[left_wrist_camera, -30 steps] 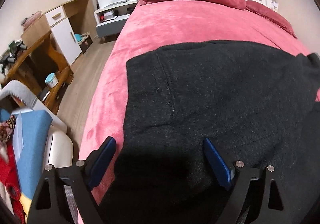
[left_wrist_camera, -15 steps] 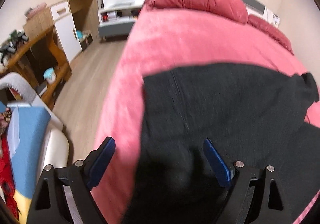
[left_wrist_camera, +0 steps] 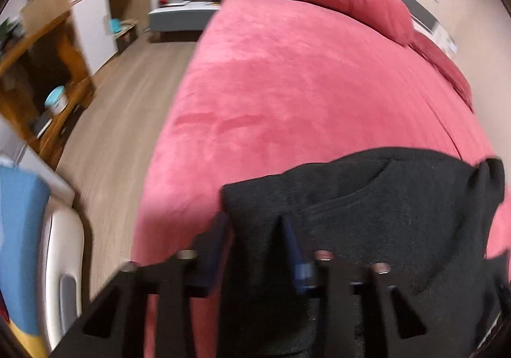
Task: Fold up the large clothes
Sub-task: 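Grasp the coat hem with the left tool while the right tool releases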
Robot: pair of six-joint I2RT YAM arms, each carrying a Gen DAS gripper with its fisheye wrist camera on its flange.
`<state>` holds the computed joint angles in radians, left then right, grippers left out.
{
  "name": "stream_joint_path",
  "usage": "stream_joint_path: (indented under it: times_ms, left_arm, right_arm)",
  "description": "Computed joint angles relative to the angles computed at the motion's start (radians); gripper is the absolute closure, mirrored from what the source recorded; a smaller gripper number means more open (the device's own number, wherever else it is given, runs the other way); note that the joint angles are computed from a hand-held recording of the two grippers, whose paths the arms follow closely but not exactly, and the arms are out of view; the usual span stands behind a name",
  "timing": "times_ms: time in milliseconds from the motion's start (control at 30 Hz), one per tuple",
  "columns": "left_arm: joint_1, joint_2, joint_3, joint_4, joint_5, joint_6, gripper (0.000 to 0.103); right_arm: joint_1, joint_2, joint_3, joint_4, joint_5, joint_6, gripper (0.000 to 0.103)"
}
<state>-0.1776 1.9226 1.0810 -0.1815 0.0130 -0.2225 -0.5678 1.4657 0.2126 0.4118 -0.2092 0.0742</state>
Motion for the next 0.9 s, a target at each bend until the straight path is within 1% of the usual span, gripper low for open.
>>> stream_joint_path:
  times_ms: [33, 67, 133, 167, 200, 233, 267, 300, 333, 367, 400, 433, 467, 500, 533, 567, 600, 633, 667, 700, 733, 767, 800, 833, 867, 900]
  left_arm:
    - [-0.017, -0.003, 0.011, -0.015, -0.054, 0.026, 0.098]
    - [-0.029, -0.007, 0.015, -0.019, -0.091, 0.053, 0.098]
    - [-0.009, -0.045, 0.000, 0.010, -0.075, 0.072, 0.098]
    - [0.007, -0.061, 0.002, 0.019, -0.065, 0.056, 0.099]
    - [0.021, -0.068, 0.004, 0.028, -0.055, 0.040, 0.099]
    - [0.042, -0.076, 0.015, 0.041, -0.047, 0.013, 0.101]
    - [0.049, -0.080, 0.024, 0.050, -0.069, 0.002, 0.103]
    - [0.047, -0.086, 0.029, 0.103, -0.200, -0.003, 0.103]
    - [0.064, -0.077, 0.048, 0.125, -0.233, -0.006, 0.103]
    - [0.082, -0.057, 0.078, 0.130, -0.253, -0.019, 0.103]
    - [0.107, -0.019, 0.136, 0.092, -0.255, -0.043, 0.103]
    - [0.143, 0.022, 0.200, 0.026, -0.186, -0.073, 0.103]
    - [0.168, 0.041, 0.223, 0.000, -0.097, -0.089, 0.103]
    - [0.179, 0.052, 0.228, -0.010, -0.023, -0.080, 0.103]
    - [0.161, 0.057, 0.221, -0.017, -0.019, -0.029, 0.102]
    - [0.142, 0.058, 0.208, -0.014, -0.020, 0.016, 0.096]
    - [0.119, 0.061, 0.189, -0.019, 0.003, 0.079, 0.087]
    - [0.100, 0.067, 0.180, -0.041, 0.020, 0.124, 0.055]
    - [0.083, 0.082, 0.190, -0.074, 0.021, 0.144, 0.021]
    - [0.064, 0.076, 0.159, -0.067, 0.013, 0.149, 0.015]
    - [0.057, 0.064, 0.123, -0.028, 0.024, 0.143, 0.015]
    - [0.053, 0.057, 0.104, -0.014, 0.049, 0.127, 0.017]
    - [0.057, 0.053, 0.094, -0.024, 0.106, 0.103, 0.022]
    - [0.061, 0.060, 0.108, -0.063, 0.169, 0.067, 0.028]
    - [0.053, 0.068, 0.113, -0.086, 0.184, 0.044, 0.038]
    - [0.037, 0.077, 0.130, -0.123, 0.163, 0.029, 0.041]
  right_arm:
    - [0.065, 0.040, -0.013, 0.051, 0.034, 0.045, 0.061]
    - [0.124, 0.104, -0.017, 0.109, 0.078, 0.085, 0.061]
    - [0.250, 0.191, -0.051, 0.263, 0.232, 0.153, 0.061]
    - [0.297, 0.216, -0.064, 0.310, 0.292, 0.163, 0.061]
    - [0.315, 0.238, -0.060, 0.329, 0.314, 0.168, 0.060]
    - [0.324, 0.245, -0.064, 0.345, 0.322, 0.172, 0.060]
    - [0.322, 0.242, -0.075, 0.356, 0.317, 0.174, 0.060]
    - [0.311, 0.256, -0.085, 0.385, 0.302, 0.173, 0.060]
    - [0.277, 0.243, -0.093, 0.385, 0.269, 0.157, 0.060]
    - [0.253, 0.261, -0.093, 0.408, 0.242, 0.149, 0.060]
    - [0.231, 0.258, -0.103, 0.420, 0.216, 0.141, 0.059]
    - [0.207, 0.248, -0.114, 0.423, 0.195, 0.128, 0.059]
    - [0.202, 0.252, -0.120, 0.437, 0.189, 0.125, 0.059]
    - [0.198, 0.267, -0.122, 0.456, 0.185, 0.120, 0.057]
    - [0.165, 0.275, -0.108, 0.450, 0.159, 0.095, 0.056]
    - [0.176, 0.281, -0.110, 0.457, 0.165, 0.094, 0.053]
    - [0.170, 0.258, -0.107, 0.431, 0.159, 0.083, 0.049]
    - [0.181, 0.252, -0.105, 0.423, 0.167, 0.084, 0.048]
    - [0.186, 0.251, -0.098, 0.412, 0.171, 0.080, 0.045]
    - [0.198, 0.253, -0.087, 0.402, 0.184, 0.082, 0.045]
    - [0.207, 0.251, -0.087, 0.400, 0.194, 0.085, 0.045]
    - [0.205, 0.259, -0.079, 0.399, 0.192, 0.082, 0.044]
    - [0.200, 0.265, -0.075, 0.401, 0.185, 0.082, 0.044]
    - [0.192, 0.264, -0.081, 0.408, 0.174, 0.080, 0.044]
    - [0.184, 0.267, -0.083, 0.415, 0.163, 0.078, 0.044]
    - [0.181, 0.274, -0.080, 0.419, 0.159, 0.078, 0.044]
